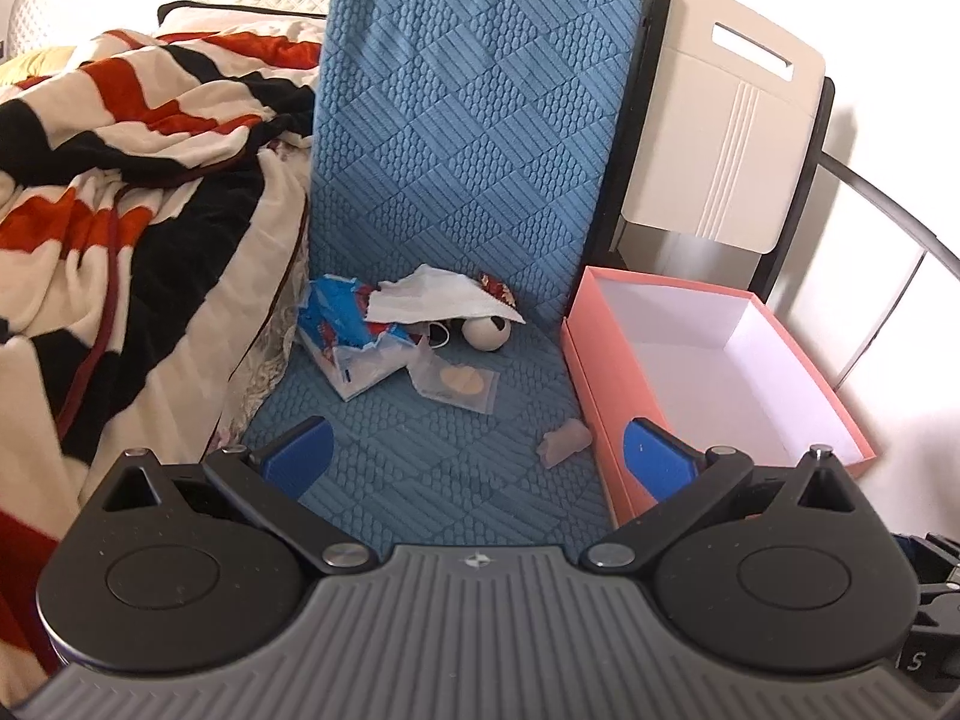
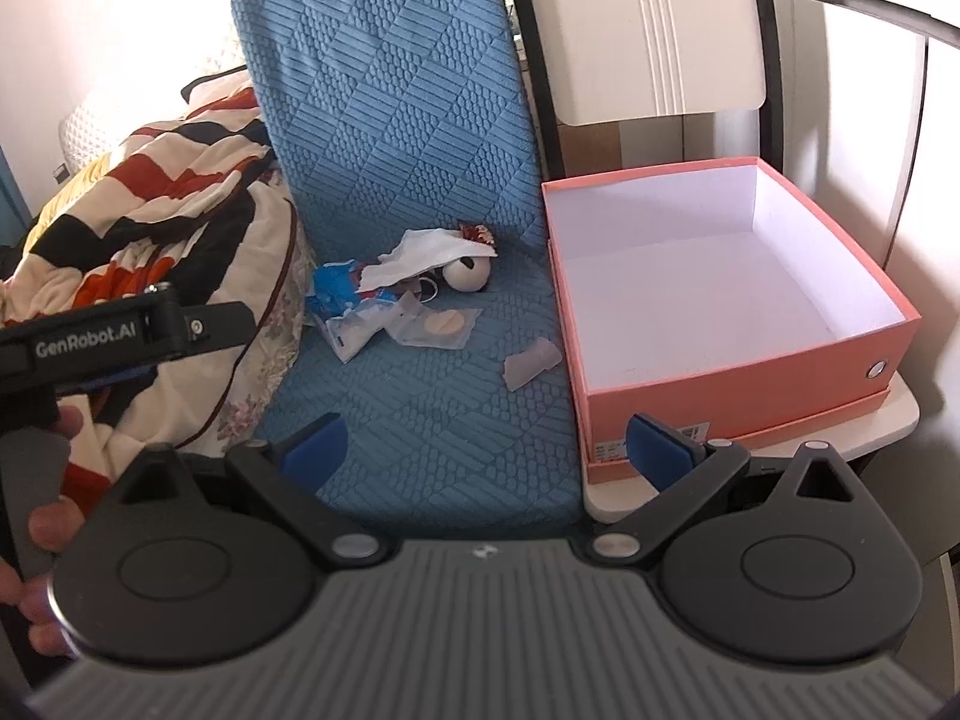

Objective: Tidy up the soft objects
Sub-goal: 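Move both tools toward the items on the blue chair seat, then grasp the blue printed snack bag with the left gripper while the right gripper grasps the clear plastic bag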

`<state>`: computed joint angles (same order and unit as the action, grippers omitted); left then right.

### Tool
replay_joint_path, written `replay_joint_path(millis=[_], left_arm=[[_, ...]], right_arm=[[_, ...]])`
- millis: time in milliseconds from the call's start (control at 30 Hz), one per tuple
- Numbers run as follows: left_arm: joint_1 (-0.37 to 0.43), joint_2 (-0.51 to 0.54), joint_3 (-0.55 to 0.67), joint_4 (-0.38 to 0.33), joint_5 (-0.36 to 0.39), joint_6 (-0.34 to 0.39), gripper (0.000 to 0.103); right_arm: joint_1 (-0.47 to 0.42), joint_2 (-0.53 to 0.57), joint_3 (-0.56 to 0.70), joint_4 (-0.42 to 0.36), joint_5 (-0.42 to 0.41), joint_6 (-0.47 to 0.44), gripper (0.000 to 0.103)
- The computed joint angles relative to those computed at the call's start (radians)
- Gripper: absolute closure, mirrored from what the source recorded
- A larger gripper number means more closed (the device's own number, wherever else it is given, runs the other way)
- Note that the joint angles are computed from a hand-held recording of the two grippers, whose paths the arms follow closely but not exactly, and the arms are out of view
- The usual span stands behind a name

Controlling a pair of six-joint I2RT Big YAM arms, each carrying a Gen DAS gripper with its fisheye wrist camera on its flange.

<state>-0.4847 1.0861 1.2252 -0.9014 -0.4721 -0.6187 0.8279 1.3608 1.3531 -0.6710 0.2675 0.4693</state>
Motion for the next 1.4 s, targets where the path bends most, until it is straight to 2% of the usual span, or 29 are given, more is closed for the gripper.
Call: replay_joint_path(millis=[333, 467, 567, 700, 833, 900, 1067, 1167, 1267, 1400], left_arm=[[0.037, 0.032, -0.011, 0.017, 0.031, 0.011, 0.000], [0.077, 0.020, -0.050, 0.075, 0.099, 0.012, 0.000], [0.106, 0.029, -0.064, 0.101, 0.117, 0.014, 0.000], [0.158, 0.057, -0.071, 0.143, 0.181, 0.008, 0.000], [0.209, 0.101, -0.064, 0.181, 0.258, 0.006, 0.000], [0.225, 0.127, -0.054, 0.186, 0.266, 0.019, 0.000], [0.261, 0.169, -0.051, 0.229, 0.278, 0.035, 0.000], [0.287, 0.188, -0.061, 0.281, 0.298, 0.052, 0.000], [0.312, 0.220, -0.052, 0.298, 0.304, 0.047, 0.007], [0.352, 0.266, -0.037, 0.321, 0.326, 0.014, 0.019]], right_arm=[[-0.005, 0.028, 0.011, 0.003, 0.017, 0.000, 0.005], [-0.002, 0.049, 0.016, 0.000, 0.013, 0.003, 0.026], [0.002, 0.080, 0.037, -0.012, 0.004, 0.021, 0.030], [0.003, 0.116, 0.062, 0.011, 0.001, 0.024, 0.030], [-0.014, 0.150, 0.079, 0.046, -0.057, 0.051, 0.030], [-0.009, 0.174, 0.102, 0.038, -0.029, 0.040, 0.030], [-0.013, 0.237, 0.153, 0.029, -0.044, 0.032, 0.030], [-0.022, 0.278, 0.190, 0.024, -0.100, 0.020, 0.030], [-0.023, 0.319, 0.229, 0.007, -0.115, 0.016, 0.038], [-0.029, 0.377, 0.278, -0.009, -0.130, 0.022, 0.038]])
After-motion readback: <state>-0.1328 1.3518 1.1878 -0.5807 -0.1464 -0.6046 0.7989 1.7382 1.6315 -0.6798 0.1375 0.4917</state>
